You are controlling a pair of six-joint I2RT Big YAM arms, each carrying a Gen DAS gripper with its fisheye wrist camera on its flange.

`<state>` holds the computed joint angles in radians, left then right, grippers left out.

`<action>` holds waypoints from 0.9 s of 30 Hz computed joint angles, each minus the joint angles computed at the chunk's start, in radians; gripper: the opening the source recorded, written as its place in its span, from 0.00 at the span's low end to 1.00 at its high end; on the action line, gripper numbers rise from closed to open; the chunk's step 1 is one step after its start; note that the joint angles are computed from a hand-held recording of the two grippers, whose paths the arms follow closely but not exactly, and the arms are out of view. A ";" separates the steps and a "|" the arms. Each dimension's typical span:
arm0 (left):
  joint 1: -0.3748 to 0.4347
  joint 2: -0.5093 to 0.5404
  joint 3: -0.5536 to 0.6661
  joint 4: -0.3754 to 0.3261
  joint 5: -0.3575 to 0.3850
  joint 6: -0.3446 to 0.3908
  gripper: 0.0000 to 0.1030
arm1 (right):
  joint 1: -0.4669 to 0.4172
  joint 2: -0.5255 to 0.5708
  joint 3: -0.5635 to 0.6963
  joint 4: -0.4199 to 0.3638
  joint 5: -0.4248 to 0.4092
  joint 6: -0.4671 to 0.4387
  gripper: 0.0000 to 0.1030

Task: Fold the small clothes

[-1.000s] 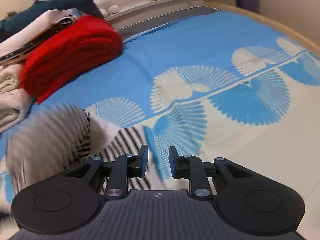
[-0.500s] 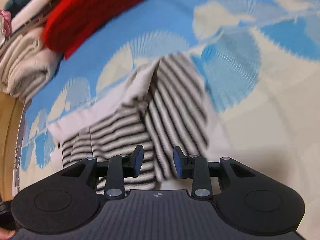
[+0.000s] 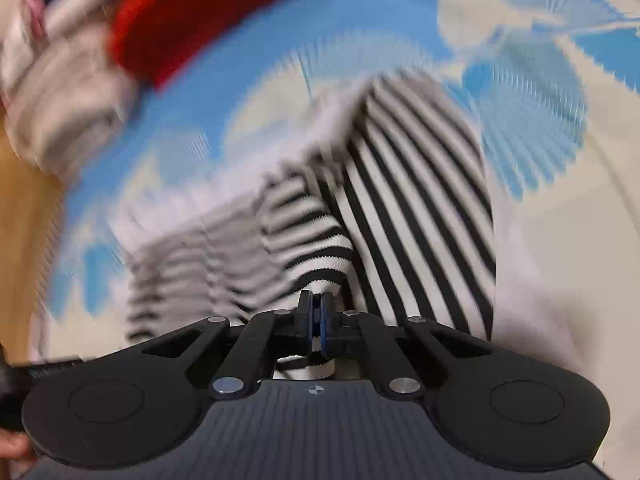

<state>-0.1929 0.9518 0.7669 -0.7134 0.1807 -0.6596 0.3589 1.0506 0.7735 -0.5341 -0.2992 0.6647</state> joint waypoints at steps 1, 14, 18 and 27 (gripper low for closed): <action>0.017 -0.027 -0.007 0.020 0.003 -0.009 0.01 | -0.021 -0.031 -0.006 0.031 0.010 0.010 0.02; 0.028 -0.022 0.003 -0.088 -0.043 0.020 0.04 | -0.011 0.048 0.046 -0.208 0.149 0.014 0.15; -0.001 -0.044 -0.009 0.023 0.082 0.054 0.09 | 0.019 -0.048 0.019 -0.110 0.210 -0.027 0.20; -0.095 0.118 0.027 -0.199 -0.127 0.083 0.09 | 0.146 0.084 0.035 -0.203 -0.167 -0.211 0.24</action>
<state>-0.2880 1.0698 0.7939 -0.9129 0.0537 -0.5766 0.5045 1.1350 0.8089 -0.7373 -0.4665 0.4540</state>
